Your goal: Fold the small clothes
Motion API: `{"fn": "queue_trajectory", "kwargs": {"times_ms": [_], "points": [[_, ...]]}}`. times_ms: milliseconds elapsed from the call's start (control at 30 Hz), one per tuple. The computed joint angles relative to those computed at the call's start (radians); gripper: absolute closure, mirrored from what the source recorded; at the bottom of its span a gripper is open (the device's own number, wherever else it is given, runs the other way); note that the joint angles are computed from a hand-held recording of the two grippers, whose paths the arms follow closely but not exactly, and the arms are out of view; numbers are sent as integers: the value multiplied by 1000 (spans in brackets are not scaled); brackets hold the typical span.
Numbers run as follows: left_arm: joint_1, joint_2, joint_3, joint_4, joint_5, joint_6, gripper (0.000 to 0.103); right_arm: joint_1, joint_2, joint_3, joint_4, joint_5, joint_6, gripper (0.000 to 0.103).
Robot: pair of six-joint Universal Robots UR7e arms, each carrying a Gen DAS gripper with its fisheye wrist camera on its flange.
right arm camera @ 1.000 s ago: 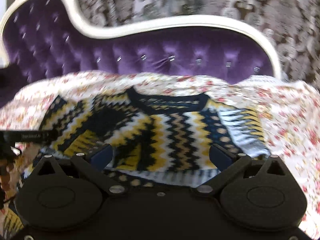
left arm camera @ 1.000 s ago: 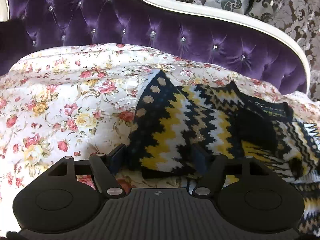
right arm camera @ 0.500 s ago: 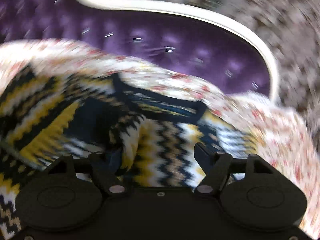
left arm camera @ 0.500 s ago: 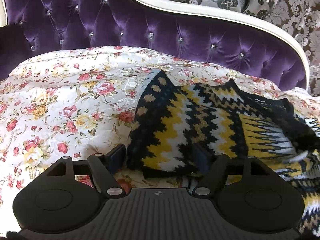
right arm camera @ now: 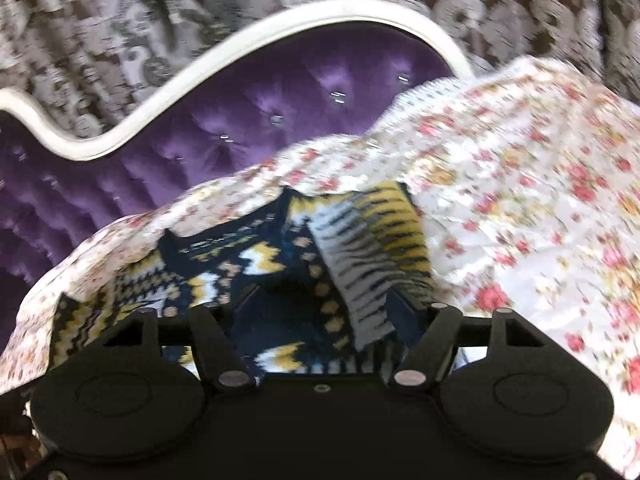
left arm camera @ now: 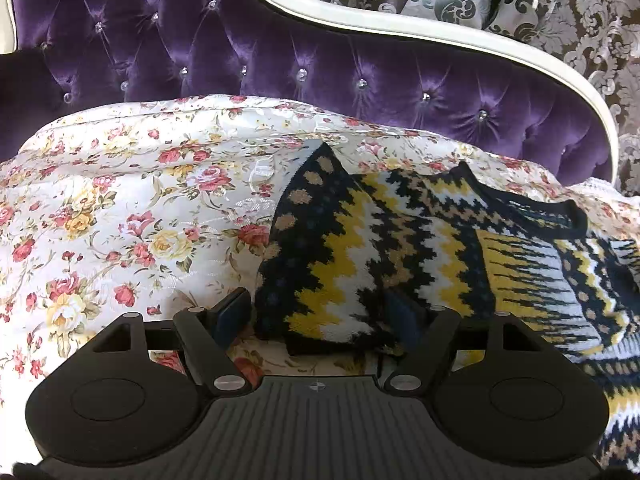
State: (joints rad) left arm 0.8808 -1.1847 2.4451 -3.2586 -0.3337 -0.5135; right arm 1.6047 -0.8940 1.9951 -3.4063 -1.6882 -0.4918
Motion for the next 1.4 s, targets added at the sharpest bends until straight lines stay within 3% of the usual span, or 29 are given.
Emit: {"fn": "queue_trajectory", "kwargs": {"times_ms": [167, 300, 333, 367, 400, 500, 633, 667, 700, 767, 867, 900, 1000, 1033, 1100, 1133, 1333, 1367, 1400], "points": [[0, 1, 2, -11, -3, 5, 30, 8, 41, -26, 20, 20, -62, 34], [-1, -2, 3, -5, -5, -1, 30, 12, 64, -60, 98, -6, -45, 37], [0, -4, 4, -12, -10, 6, 30, 13, 71, -66, 107, -14, -40, 42], [1, -7, 5, -17, -15, 9, 30, 18, 81, -67, 88, -33, -45, 56], [2, -15, 5, -19, -25, 13, 31, 28, 91, -65, 54, -59, -64, 79], [-5, -49, 9, -10, -31, 17, 32, 33, 69, -44, 46, -24, -98, 86], [-33, -44, 15, -159, 25, 129, 31, 38, 18, -10, -25, -8, -102, 88], [-36, -49, 12, -175, 34, 147, 31, 36, 9, -11, -36, -16, -88, 97], [-36, -55, 6, -172, 41, 152, 31, 37, 9, -14, -70, -46, -77, 98], [-34, -67, -6, -136, 52, 146, 31, 31, 14, -25, -126, -97, -81, 98], [-25, -71, -24, -79, 58, 139, 31, -5, -1, -32, -99, -88, -23, 98], [-23, -68, -26, -75, 59, 136, 31, -19, -10, -30, -71, -61, -4, 86], [-15, -58, -33, -62, 35, 125, 31, -40, -36, -30, 39, 15, 23, 82], [-14, -55, -36, -41, 32, 112, 31, -44, -36, -27, 56, 43, 22, 75], [-16, -61, -29, 2, 30, 80, 31, -45, -28, -25, 72, 80, 18, 31], [-17, -62, -27, 9, 26, 76, 31, -43, -22, -25, 76, 92, 17, 24], [-23, -72, -18, 22, 28, 71, 31, -39, 13, -50, 164, 80, 13, 26], [-23, -75, -16, 23, 31, 69, 31, -42, 19, -55, 174, 79, 28, 30], [-23, -77, -16, 24, 33, 68, 31, -43, 24, -55, 166, 76, 31, 42]]}}
